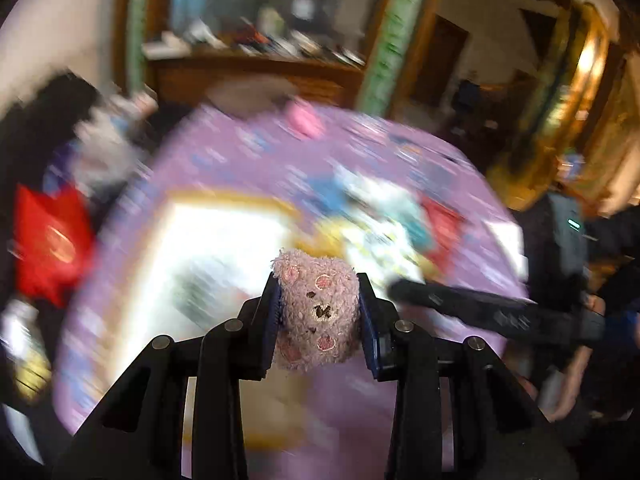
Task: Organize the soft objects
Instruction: 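Drop the plush bear and tissue pack into the foam box with both grippers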
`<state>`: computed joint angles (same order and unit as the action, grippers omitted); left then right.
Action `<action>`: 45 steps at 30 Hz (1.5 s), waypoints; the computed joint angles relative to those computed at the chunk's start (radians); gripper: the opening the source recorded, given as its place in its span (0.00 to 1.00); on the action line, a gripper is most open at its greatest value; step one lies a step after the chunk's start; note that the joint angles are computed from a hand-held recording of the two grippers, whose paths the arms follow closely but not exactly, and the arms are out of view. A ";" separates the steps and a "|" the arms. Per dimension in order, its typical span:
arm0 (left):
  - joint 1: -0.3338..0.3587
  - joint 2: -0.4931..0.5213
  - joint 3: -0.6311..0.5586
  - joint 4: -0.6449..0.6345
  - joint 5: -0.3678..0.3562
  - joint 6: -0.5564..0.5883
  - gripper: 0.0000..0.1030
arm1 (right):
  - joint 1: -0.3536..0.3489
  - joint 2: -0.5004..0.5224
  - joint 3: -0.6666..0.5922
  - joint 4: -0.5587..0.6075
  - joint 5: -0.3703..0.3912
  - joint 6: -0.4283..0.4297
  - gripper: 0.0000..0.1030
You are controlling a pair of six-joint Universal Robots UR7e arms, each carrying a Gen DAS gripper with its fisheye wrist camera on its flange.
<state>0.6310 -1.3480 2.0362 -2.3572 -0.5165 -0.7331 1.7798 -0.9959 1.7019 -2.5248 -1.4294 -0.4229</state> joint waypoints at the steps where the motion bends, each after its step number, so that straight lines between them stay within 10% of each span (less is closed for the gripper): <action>1: 0.025 0.002 -0.017 0.012 0.025 0.014 0.34 | 0.014 0.032 -0.027 -0.002 -0.006 0.007 0.21; 7: 0.260 0.054 -0.106 -0.006 -0.025 0.107 0.34 | 0.078 0.247 -0.199 -0.030 -0.100 0.076 0.20; 16: 0.370 0.090 -0.159 0.029 -0.187 0.077 0.40 | 0.091 0.329 -0.247 -0.032 -0.176 0.060 0.27; 20: 0.409 0.046 -0.104 -0.150 -0.346 0.057 0.41 | 0.086 0.283 -0.160 -0.179 -0.118 0.016 0.67; 24: 0.348 0.055 -0.031 -0.320 -0.169 0.026 0.65 | 0.067 0.217 -0.069 -0.280 -0.051 0.017 0.74; 27: 0.353 0.049 -0.023 -0.353 -0.311 0.136 0.75 | 0.045 0.159 -0.019 -0.250 -0.028 0.008 0.75; 35: 0.131 0.015 0.082 -0.260 -0.095 -0.103 0.75 | -0.041 -0.021 0.141 -0.208 0.039 -0.038 0.75; 40: 0.086 0.066 0.088 -0.158 -0.291 -0.161 0.75 | -0.089 -0.128 0.242 -0.223 0.002 -0.061 0.75; 45: -0.019 0.113 0.100 -0.103 -0.174 -0.227 0.75 | -0.136 -0.225 0.301 -0.231 -0.023 -0.021 0.75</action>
<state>0.6122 -1.2348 2.1358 -2.4603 -0.6902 -0.9598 1.6436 -1.2205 2.0032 -2.7561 -1.4525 -0.4435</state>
